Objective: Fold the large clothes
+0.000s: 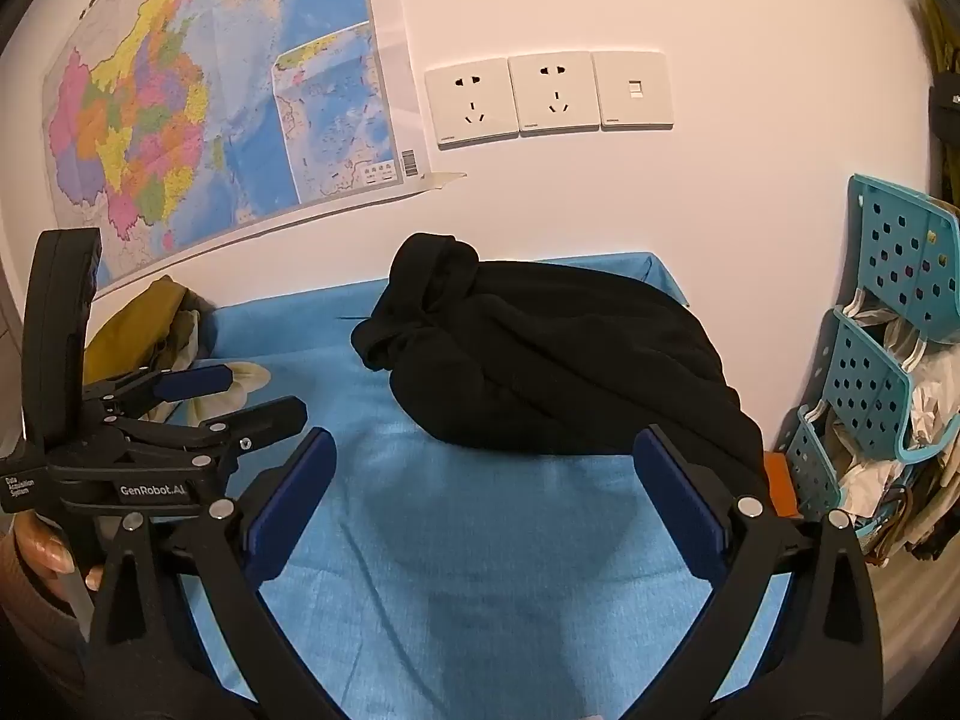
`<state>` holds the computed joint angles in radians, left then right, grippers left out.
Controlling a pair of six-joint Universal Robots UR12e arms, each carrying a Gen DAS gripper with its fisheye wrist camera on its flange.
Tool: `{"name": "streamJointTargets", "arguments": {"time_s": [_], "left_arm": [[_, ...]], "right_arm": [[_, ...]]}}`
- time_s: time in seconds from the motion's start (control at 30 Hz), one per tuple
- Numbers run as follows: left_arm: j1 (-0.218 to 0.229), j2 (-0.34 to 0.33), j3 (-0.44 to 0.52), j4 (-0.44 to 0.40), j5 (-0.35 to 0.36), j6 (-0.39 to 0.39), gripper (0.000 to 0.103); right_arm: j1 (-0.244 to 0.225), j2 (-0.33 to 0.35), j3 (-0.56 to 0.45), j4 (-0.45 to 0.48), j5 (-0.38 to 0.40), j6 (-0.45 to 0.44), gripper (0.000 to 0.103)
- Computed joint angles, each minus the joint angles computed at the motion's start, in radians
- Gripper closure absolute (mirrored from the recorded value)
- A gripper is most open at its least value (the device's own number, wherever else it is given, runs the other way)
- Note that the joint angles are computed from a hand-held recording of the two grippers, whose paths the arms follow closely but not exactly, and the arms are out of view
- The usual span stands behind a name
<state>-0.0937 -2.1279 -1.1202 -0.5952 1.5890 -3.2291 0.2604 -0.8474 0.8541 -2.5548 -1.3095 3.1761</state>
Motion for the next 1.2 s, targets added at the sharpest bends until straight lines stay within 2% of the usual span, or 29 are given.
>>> {"name": "streamJointTargets", "arguments": {"time_s": [1.2], "left_arm": [[0.005, -0.002, -0.002, 0.002, -0.003, -0.014, 0.007]], "right_arm": [[0.002, 0.012, -0.020, 0.003, 0.006, -0.002, 0.005]]}}
